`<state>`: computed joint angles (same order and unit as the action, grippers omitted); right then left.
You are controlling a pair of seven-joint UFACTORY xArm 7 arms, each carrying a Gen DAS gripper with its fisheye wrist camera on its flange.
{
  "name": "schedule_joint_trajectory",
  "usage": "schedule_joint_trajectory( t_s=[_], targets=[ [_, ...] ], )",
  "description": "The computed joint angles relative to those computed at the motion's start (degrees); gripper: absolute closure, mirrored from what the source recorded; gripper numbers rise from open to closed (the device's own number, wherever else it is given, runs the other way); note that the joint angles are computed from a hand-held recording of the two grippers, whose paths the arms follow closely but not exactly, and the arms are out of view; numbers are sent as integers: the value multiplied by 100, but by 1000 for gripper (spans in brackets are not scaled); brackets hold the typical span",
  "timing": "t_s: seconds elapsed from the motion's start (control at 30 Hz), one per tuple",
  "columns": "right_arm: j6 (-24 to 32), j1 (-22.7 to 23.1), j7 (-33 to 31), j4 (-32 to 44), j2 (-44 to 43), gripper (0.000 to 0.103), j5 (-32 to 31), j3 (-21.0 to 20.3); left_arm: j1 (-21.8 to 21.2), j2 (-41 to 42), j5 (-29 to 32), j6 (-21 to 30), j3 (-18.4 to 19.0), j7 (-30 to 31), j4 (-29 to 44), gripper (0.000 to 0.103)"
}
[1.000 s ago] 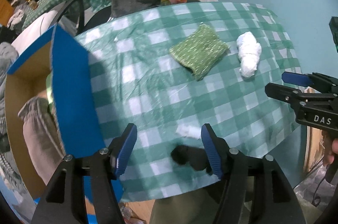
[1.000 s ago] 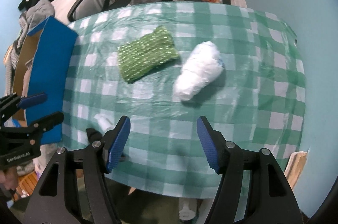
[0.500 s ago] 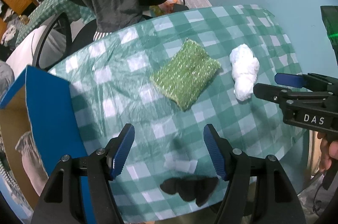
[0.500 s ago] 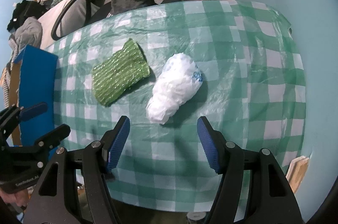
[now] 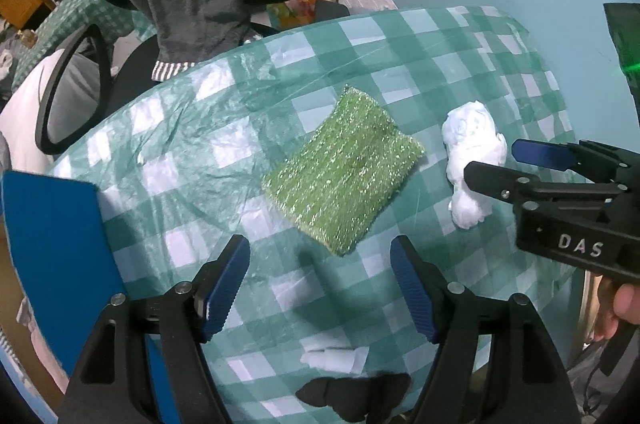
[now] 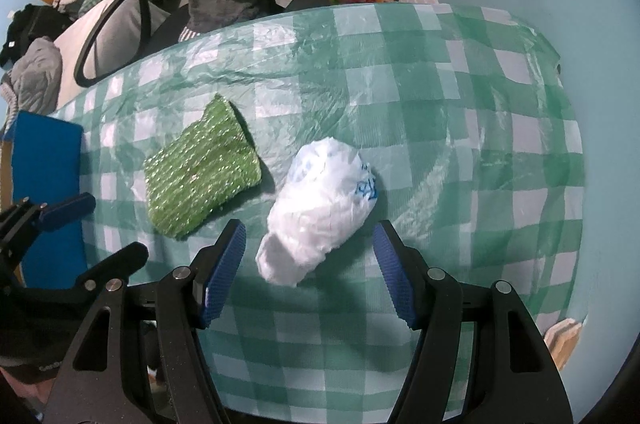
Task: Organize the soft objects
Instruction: 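Close the right tool on the white plastic bundle while the left tool reaches the green glittery cloth, then pinch the green glittery cloth with the left tool while the right tool lifts the plastic bundle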
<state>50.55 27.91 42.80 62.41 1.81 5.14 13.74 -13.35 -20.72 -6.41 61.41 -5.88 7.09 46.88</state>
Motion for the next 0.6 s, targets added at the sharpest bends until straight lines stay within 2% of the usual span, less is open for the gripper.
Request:
schedule_joint_trajectory(
  t_s=[0.47,0.5,0.6],
  targets=[
    [53,-1,-162,151,389,38,-132,-46,-52,700,27,-79,-41,157,421,28],
    [44,-3,-180,129,385,45,-134,-50,-54,735,14,-63,-35,194,443,28],
    [-37,-2,-216,51,320,53,-168,-52,-67,816,-159,-47,14,412,468,28]
  ],
)
